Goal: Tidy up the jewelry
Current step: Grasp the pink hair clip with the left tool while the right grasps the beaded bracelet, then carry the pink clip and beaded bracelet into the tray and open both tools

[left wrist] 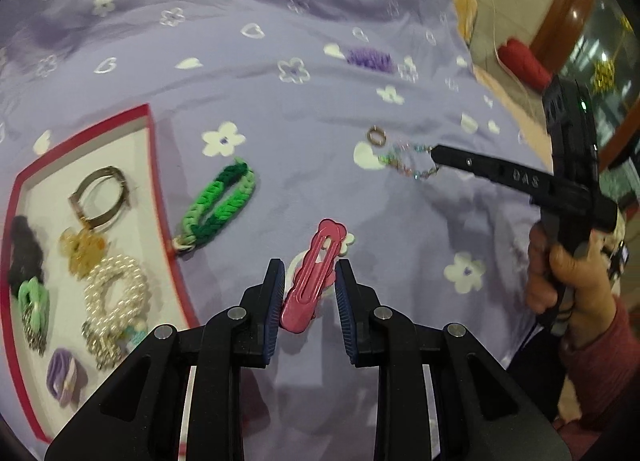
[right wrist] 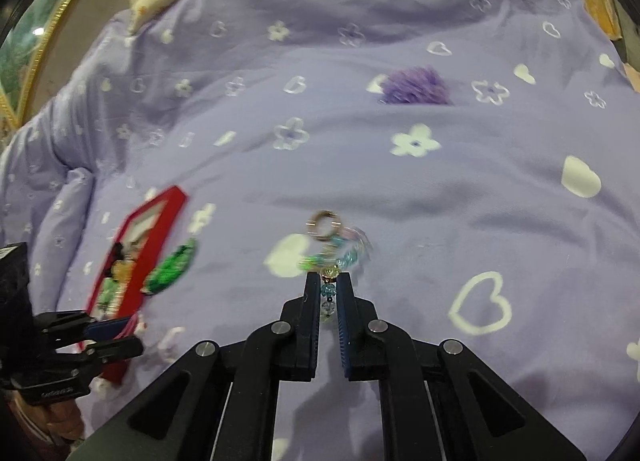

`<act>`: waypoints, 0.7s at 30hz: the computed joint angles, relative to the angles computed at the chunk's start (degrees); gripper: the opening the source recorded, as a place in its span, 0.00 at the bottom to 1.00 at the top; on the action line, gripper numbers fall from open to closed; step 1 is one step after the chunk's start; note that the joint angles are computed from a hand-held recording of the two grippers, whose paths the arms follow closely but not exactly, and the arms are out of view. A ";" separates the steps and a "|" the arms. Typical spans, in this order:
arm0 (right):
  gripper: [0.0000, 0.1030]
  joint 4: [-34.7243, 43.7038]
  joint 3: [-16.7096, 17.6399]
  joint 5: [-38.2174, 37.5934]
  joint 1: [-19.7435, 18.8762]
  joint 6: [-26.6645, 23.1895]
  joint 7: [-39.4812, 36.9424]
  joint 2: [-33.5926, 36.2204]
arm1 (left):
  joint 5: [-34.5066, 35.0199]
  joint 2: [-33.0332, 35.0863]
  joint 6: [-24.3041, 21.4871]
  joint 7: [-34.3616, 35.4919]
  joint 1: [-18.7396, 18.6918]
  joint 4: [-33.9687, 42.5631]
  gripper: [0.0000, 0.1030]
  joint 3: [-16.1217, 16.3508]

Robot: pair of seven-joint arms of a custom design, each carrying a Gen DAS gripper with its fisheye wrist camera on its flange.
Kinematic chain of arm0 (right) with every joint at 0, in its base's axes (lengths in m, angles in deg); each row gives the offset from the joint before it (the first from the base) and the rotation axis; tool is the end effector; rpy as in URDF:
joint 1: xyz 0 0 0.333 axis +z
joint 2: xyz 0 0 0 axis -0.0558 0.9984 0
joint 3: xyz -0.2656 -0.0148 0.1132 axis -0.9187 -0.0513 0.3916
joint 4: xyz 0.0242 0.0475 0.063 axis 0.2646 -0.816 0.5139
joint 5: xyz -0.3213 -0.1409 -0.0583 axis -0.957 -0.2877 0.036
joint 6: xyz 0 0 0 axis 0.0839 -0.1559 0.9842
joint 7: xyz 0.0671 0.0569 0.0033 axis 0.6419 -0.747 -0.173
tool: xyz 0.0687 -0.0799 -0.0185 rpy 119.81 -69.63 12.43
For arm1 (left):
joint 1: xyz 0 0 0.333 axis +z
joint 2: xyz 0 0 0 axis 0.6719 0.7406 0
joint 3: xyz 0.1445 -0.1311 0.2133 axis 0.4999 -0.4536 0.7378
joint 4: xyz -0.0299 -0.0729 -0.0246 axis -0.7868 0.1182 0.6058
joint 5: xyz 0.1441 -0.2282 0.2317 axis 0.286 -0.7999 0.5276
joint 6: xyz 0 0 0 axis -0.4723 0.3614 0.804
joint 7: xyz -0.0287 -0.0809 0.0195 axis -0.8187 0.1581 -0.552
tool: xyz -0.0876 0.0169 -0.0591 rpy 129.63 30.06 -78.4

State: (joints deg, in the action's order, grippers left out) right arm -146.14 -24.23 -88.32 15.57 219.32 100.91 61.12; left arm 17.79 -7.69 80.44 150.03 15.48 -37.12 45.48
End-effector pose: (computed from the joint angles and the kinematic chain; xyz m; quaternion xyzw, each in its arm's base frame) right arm 0.4579 0.2735 0.5161 -0.5115 0.7656 -0.1934 0.3388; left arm 0.5512 -0.4539 0.5243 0.3757 -0.8715 0.3153 0.0018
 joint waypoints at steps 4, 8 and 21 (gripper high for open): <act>0.07 2.52 0.64 -1.08 0.67 1.44 0.49 0.66 | -2.90 -5.39 5.13 -0.40 2.36 -8.00 0.23 -0.65; 0.07 5.95 1.10 -3.12 1.89 1.66 0.76 2.09 | -4.43 -9.61 8.83 -1.22 3.98 -14.10 0.23 -0.60; 0.07 16.46 -0.71 -2.32 8.52 2.86 -3.67 10.06 | -10.48 -21.41 17.39 -1.77 9.02 -30.50 0.23 -0.02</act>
